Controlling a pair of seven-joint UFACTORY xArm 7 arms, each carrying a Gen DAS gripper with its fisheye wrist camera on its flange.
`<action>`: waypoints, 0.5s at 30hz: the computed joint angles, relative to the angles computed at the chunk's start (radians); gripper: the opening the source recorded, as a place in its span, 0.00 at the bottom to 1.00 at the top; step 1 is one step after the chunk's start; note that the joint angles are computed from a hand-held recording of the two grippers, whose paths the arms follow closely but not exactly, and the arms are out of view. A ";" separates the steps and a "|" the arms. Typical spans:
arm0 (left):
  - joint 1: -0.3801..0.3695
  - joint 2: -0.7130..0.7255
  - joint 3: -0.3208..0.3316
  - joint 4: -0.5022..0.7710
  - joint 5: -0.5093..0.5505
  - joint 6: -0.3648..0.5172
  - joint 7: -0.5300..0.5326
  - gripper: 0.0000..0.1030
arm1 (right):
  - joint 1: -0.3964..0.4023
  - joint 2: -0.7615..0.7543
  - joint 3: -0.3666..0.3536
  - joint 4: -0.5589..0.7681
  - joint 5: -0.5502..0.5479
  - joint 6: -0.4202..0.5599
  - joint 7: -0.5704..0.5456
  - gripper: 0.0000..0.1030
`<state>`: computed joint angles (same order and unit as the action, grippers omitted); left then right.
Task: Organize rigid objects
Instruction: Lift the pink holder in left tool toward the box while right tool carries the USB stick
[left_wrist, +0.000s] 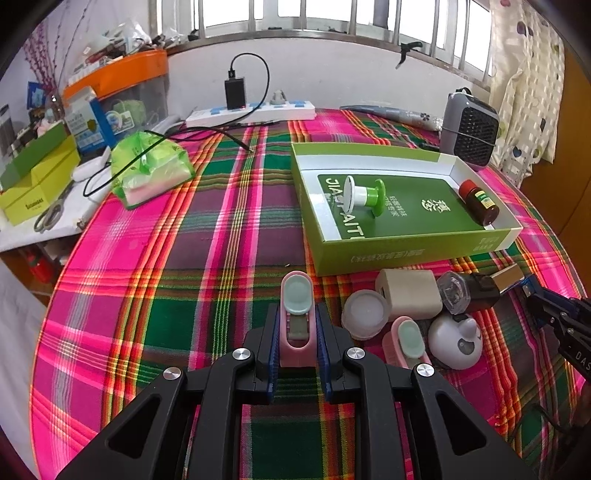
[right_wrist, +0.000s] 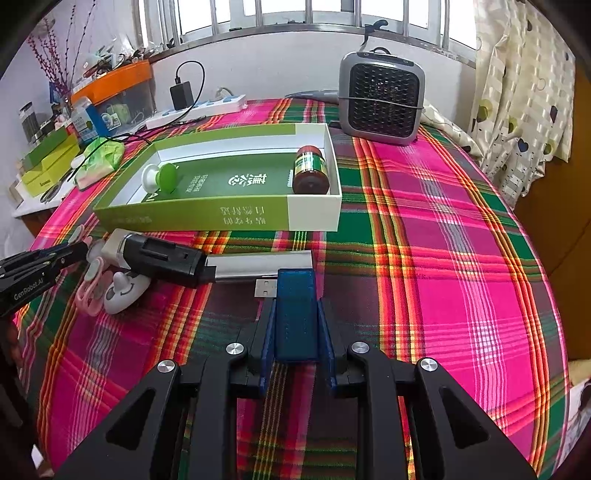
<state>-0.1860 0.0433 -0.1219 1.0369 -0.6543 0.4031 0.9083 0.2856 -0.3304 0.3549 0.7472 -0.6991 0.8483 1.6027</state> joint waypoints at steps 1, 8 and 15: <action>0.000 -0.003 -0.001 -0.002 -0.003 0.000 0.001 0.17 | 0.000 -0.003 -0.001 -0.001 -0.002 0.000 -0.001 0.22; -0.008 -0.030 0.004 -0.016 -0.031 0.002 0.024 0.17 | -0.004 -0.023 0.003 -0.004 -0.004 0.010 -0.008 0.22; -0.022 -0.047 0.011 -0.019 -0.049 0.002 0.042 0.17 | -0.011 -0.030 0.009 0.004 -0.014 0.013 -0.017 0.22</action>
<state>-0.2084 -0.0040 -0.1107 1.0181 -0.7031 0.4052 0.9506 0.2746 -0.3605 0.3643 0.7516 -0.7127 0.8616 1.5853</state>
